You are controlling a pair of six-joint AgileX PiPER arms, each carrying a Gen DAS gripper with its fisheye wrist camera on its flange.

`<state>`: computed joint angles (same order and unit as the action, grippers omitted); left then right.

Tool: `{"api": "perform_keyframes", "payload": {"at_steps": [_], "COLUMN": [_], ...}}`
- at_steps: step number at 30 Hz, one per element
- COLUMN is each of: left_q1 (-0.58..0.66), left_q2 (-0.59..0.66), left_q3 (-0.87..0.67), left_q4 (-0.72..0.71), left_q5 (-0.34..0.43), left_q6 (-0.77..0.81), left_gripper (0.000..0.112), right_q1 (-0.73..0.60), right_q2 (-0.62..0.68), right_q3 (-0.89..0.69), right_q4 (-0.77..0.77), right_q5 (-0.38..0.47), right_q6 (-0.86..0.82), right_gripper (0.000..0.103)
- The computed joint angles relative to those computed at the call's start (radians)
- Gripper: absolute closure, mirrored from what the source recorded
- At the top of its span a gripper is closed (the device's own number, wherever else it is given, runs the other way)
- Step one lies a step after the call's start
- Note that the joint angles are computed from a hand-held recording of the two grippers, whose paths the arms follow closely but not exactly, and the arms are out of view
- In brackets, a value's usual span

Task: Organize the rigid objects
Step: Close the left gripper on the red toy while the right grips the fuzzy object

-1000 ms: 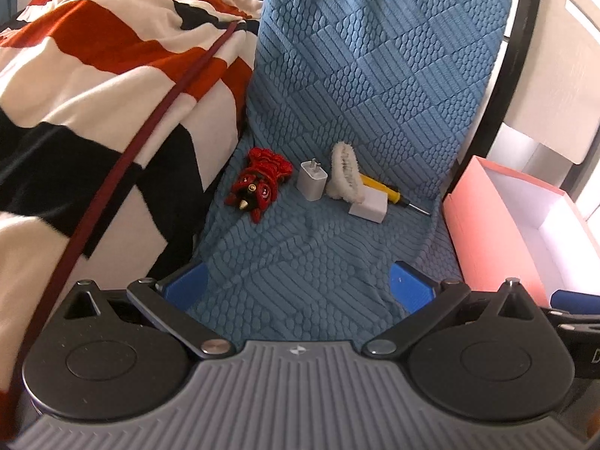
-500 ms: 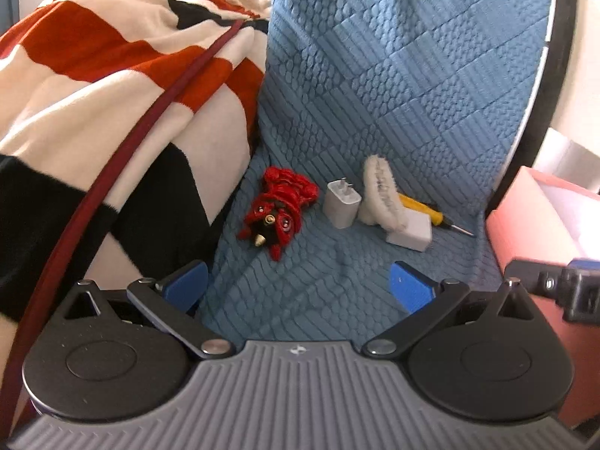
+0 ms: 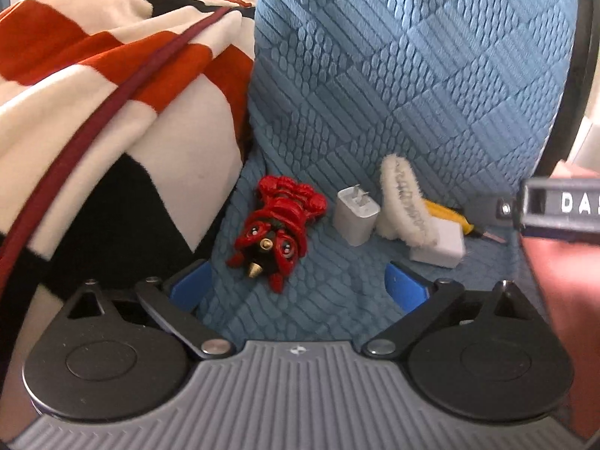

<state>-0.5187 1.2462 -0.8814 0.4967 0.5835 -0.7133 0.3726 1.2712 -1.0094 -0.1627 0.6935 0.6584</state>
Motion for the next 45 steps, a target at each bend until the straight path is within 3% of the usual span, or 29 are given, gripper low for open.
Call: {"api": "perform_keyframes", "payload": {"at_steps": [11,14,19,25,32,35,37,41,43,45], "left_q1": [0.081,0.117,0.162,0.126,0.139,0.146,0.147,0.172,0.195,0.208], "left_q2": [0.189,0.228,0.28,0.346,0.426,0.448,0.462,0.471,0.464,0.451], "left_q3": [-0.087,-0.129,-0.186,-0.23,-0.271,-0.278,-0.281,-0.286,-0.281,-0.27], "left_q4": [-0.011,-0.061,-0.21,-0.096,-0.095,-0.093,-0.071,-0.082,-0.14,-0.193], "left_q5": [-0.059,-0.073,-0.081,-0.058,-0.065,-0.062,-0.074,-0.082,-0.098,-0.11], "left_q6": [0.095,0.18,0.373,0.357,0.396,0.4,0.379,0.348,0.384,0.426], "left_gripper": [0.013,0.013,0.013,0.014,0.024,0.03,0.033,0.045,0.046,0.046], "right_q1": [-0.079,-0.118,-0.157,-0.152,-0.154,-0.155,-0.137,-0.096,-0.089,-0.084], "right_q2": [0.191,0.265,0.324,0.412,0.479,0.501,0.511,0.525,0.531,0.542], "right_q3": [-0.031,-0.084,-0.125,-0.225,-0.301,-0.345,-0.375,-0.419,-0.447,-0.477], "right_q4": [0.146,0.174,0.235,0.243,0.244,0.267,0.255,0.192,0.168,0.166], "right_q5": [-0.164,-0.128,-0.138,-0.079,-0.028,0.008,0.033,0.076,0.104,0.132], "right_q6": [-0.25,-0.283,-0.385,-0.439,-0.432,-0.439,-0.442,-0.407,-0.371,-0.355], "right_gripper": [0.038,0.038,0.038,0.04,0.047,0.059,0.073,0.078,0.096,0.097]}}
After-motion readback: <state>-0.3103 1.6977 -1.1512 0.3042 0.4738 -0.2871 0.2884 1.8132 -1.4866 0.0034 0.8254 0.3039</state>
